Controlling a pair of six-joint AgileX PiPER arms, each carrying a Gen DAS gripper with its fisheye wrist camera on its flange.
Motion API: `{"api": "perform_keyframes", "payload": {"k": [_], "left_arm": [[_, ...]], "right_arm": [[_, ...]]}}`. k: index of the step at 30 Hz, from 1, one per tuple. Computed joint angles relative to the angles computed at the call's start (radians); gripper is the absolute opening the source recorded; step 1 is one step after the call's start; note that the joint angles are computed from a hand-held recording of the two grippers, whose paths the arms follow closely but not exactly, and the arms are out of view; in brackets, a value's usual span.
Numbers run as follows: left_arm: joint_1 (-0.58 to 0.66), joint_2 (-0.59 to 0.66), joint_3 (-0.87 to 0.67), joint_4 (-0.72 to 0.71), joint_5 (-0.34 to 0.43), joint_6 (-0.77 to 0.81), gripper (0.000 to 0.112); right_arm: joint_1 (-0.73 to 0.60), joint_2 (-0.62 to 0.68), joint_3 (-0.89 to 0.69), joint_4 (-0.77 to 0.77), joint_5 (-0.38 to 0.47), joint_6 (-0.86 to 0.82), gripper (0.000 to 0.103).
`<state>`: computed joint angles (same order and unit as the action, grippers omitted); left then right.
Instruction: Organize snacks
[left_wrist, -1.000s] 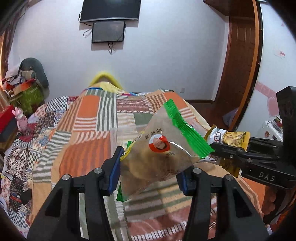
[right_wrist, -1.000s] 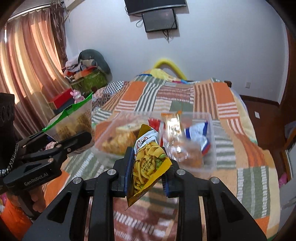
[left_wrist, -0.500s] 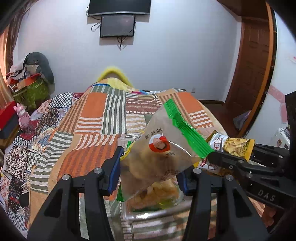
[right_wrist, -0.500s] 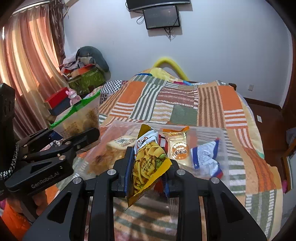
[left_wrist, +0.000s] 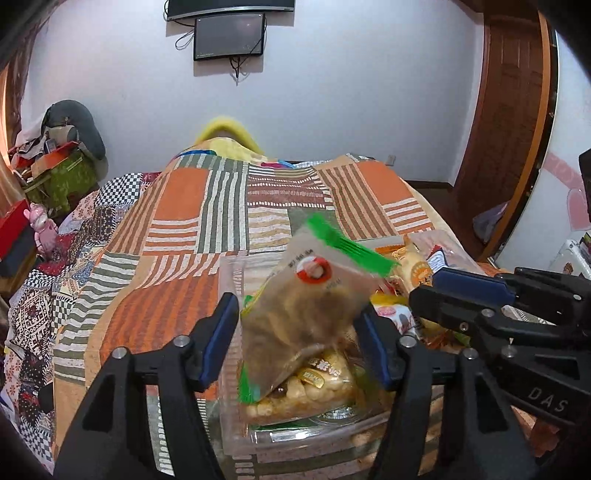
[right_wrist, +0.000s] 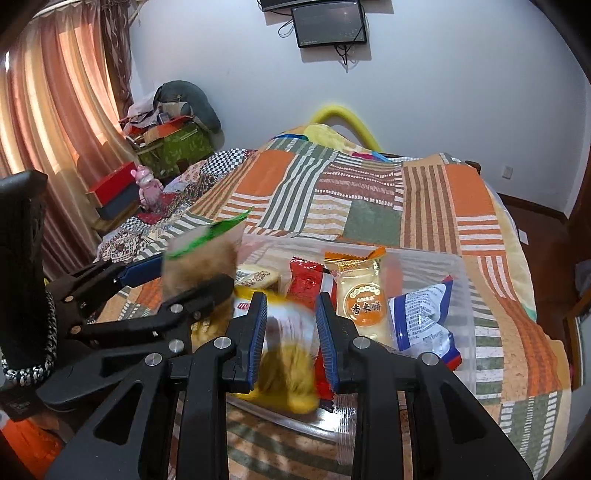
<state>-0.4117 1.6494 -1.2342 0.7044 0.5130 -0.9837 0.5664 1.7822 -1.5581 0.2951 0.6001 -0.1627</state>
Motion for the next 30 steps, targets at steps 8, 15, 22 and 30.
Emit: {"api": "perform_keyframes", "payload": {"k": [8, 15, 22, 30], "left_arm": [[0.006, -0.084, 0.044, -0.039, -0.020, 0.001, 0.089], [-0.078, -0.199, 0.073, 0.065, 0.054, -0.076, 0.091], [-0.209, -0.366, 0.098, 0.163, 0.183, -0.193, 0.092], [-0.525, -0.504, 0.078, 0.380, 0.496, -0.359, 0.092]], "right_arm": [[-0.024, -0.065, 0.048, 0.043, -0.007, -0.020, 0.038], [-0.021, -0.166, 0.099, 0.022, -0.014, 0.006, 0.038], [0.013, -0.340, 0.184, -0.069, -0.042, 0.098, 0.038], [0.125, -0.561, 0.296, -0.373, -0.091, 0.389, 0.048]]}}
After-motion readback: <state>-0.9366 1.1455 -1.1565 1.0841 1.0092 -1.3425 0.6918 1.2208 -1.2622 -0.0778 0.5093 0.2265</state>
